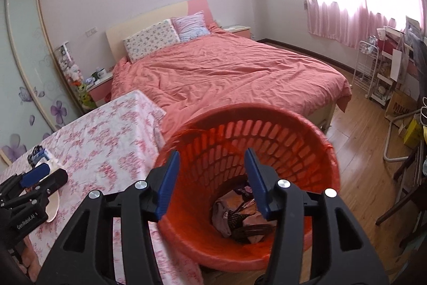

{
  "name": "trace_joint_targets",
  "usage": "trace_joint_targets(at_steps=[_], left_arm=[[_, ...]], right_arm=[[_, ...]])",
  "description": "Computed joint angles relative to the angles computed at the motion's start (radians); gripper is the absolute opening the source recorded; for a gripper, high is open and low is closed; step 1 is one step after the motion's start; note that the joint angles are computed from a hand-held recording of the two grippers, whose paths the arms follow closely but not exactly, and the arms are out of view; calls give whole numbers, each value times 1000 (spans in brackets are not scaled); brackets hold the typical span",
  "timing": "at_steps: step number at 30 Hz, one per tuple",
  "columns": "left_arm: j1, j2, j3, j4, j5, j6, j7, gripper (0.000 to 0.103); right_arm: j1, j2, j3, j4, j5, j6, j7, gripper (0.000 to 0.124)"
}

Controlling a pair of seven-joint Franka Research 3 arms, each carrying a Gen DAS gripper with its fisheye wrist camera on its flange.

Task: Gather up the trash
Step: 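Carry the sock and insole over the orange basket and open both grippers, then return both grippers to the bed toward the remaining items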

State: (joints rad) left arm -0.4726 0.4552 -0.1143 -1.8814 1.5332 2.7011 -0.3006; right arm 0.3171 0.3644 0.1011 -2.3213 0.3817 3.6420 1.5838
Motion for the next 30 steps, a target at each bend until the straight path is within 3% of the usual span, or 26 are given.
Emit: trace_joint_targets(at_steps=[8, 16, 22, 28, 30], left_arm=[[85, -206, -18, -280, 63, -83, -184, 64], [205, -372, -52, -520, 48, -130, -298, 65], [263, -444, -65, -636, 42, -137, -349, 65], [300, -484, -71, -701, 51, -117, -392, 65], [307, -490, -73, -713, 56, -111, -402, 66]], right_arm=[[97, 8, 17, 30, 26, -43, -72, 51], [112, 73, 118, 122, -105, -140, -69, 51], [92, 135, 200, 193, -221, -184, -73, 51], [153, 188, 175, 273, -229, -243, -125, 51], [129, 194, 206, 270, -241, -232, -138, 50]])
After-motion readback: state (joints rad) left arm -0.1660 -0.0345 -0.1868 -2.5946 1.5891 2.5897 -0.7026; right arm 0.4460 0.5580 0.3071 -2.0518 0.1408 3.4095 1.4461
